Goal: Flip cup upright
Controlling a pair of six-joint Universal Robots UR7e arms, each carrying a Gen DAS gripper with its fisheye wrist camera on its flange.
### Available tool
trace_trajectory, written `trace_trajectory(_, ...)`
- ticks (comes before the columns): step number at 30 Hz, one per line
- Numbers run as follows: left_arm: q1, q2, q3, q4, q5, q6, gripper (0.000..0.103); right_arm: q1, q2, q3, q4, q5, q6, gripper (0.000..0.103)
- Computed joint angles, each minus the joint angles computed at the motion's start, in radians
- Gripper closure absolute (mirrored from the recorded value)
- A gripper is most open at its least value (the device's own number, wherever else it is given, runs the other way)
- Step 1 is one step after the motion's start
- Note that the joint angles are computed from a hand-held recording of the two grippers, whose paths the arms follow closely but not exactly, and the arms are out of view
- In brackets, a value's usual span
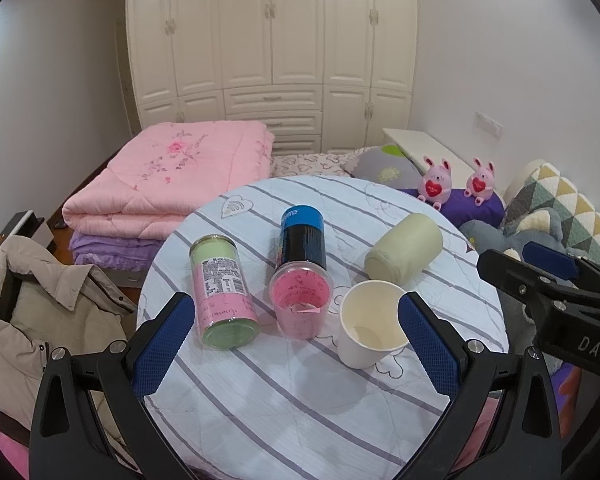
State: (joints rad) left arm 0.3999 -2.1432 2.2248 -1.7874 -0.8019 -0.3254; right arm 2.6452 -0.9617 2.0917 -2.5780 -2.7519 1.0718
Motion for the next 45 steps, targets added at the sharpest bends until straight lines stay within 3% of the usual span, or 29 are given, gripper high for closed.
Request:
trace_trajectory(10,-0.004,-0.033,0.008,0.067,-0.003,-0.004,0.0,-0.017,-0.045,0.03,0.06,0.018,0.079,0.017)
trace_trajectory(17,0.046,0.0,0.005,0.013,0.01,0.018,0.0,-0.057,-0.07,0.072,-0.014,0.042,0.082,0.017)
trace_trajectory(27,0.133,0.066,-0.005,-0.108,0.022,0.094,0.0,-0.107,-0.046,0.077,-0.191,0.08,-0.041,0.017)
trace_trajectory(36,0.233,0.136,-0.031,-0.233,0.008,0.168,0.0,-0.156,0.017,-0.003,-0.279,0.12,-0.23,0.017)
trace_trajectory(40,0.281,0.188,-0.052,-0.305,-0.014,0.216,0.0,-0.197,0.051,-0.074,-0.277,0.196,-0.33,0.017)
trace_trajectory(45,0.345,0.263,-0.079,-0.393,-0.033,0.284,0.0,-0.291,0.07,-0.159,-0.204,0.39,-0.376,0.017)
